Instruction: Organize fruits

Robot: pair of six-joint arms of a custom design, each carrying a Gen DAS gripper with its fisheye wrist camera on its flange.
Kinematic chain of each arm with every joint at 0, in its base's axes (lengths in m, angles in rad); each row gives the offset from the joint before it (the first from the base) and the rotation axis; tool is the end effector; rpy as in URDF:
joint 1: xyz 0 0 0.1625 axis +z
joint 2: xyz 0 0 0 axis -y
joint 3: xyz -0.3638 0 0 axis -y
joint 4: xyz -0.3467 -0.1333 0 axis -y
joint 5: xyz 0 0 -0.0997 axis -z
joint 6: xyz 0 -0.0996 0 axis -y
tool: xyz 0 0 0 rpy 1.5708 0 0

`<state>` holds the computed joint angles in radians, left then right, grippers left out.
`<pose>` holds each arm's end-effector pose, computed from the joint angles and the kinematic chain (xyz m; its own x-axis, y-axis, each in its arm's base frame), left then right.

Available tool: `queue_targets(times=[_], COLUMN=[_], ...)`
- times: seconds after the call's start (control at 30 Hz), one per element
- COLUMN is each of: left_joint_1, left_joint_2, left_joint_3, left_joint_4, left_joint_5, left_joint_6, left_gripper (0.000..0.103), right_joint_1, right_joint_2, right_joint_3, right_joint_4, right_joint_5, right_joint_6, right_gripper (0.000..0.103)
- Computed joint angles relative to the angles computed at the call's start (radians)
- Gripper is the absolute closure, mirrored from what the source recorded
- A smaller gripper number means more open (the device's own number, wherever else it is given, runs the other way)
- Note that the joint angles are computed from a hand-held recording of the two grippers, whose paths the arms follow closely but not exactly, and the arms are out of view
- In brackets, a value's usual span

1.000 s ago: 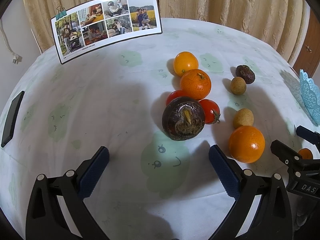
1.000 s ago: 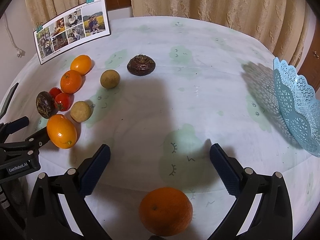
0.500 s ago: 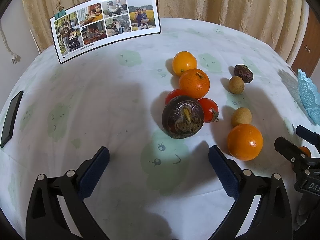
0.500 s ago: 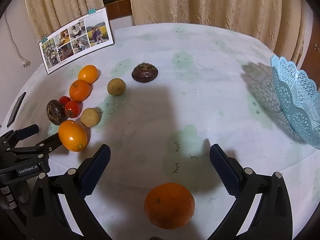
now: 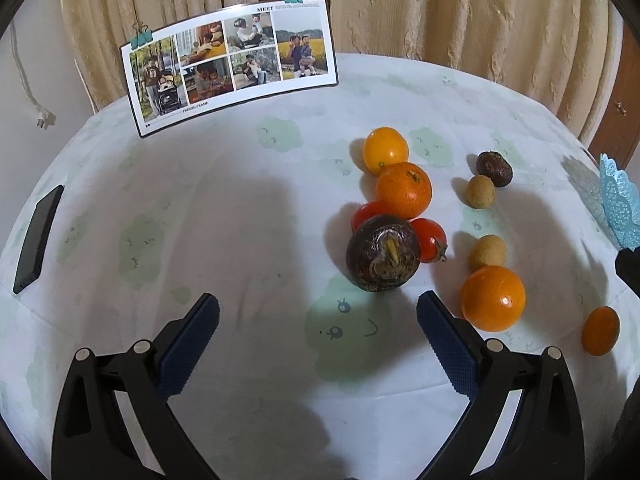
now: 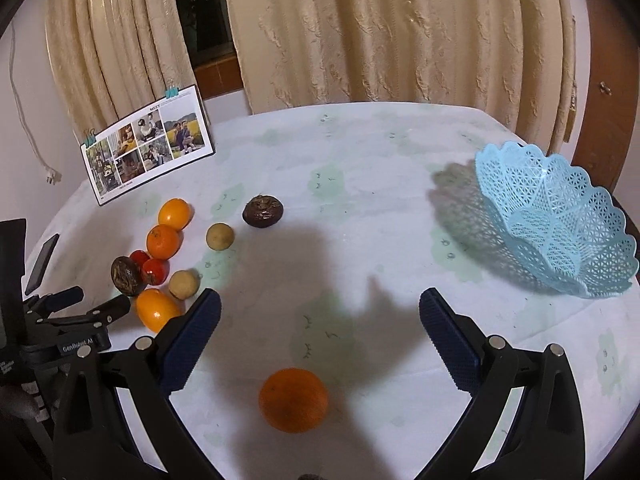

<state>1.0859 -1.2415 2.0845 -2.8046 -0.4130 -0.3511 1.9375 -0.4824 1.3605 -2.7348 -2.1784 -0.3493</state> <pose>-0.0138 -0.5078 0.2489 -0.6344 -0.3955 -0.6642 0.2266 0.7263 -0.6490 0.3089 -0.5910 0.0141 -0.6567 -0.4419 0.6112 -0.6053 0.7922 -0.0775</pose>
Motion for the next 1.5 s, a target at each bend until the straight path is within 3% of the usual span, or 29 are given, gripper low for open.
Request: queue_targets(times=[0.5, 0.6, 0.87, 1.23, 1.5], left_joint_1=[-0.013, -0.019, -0.03, -0.051, -0.046], left_joint_2=[-0.037, -0.065, -0.081, -0.011, 0.081], left_joint_3=[0.033, 0.058, 0.075, 0.032, -0.048], left_joint_4=[-0.003, -0.001, -0.004, -0.053, -0.053], left_joint_5=[0.011, 0.015, -0.01, -0.123, -0.175], left_joint_6=[0.003, -0.002, 0.002, 0.073, 0.115], left_gripper=[0.005, 0.005, 0.005, 0.005, 0.006], right_joint_1=[-0.013, -0.012, -0.013, -0.024, -0.043], right_joint_2=[-0.076, -0.073, -0.055, -0.093, -0.121], right_joint_3=[0.122, 0.125, 0.103, 0.099, 0.069], right_joint_4=[0.061, 0.092, 0.146, 0.083, -0.023], right_joint_5=[0.031, 0.028, 0.011, 0.055, 0.042], right_joint_6=[-0.028, -0.033, -0.022, -0.012, -0.022], right_gripper=[0.003, 0.016, 0.063, 0.063, 0.063])
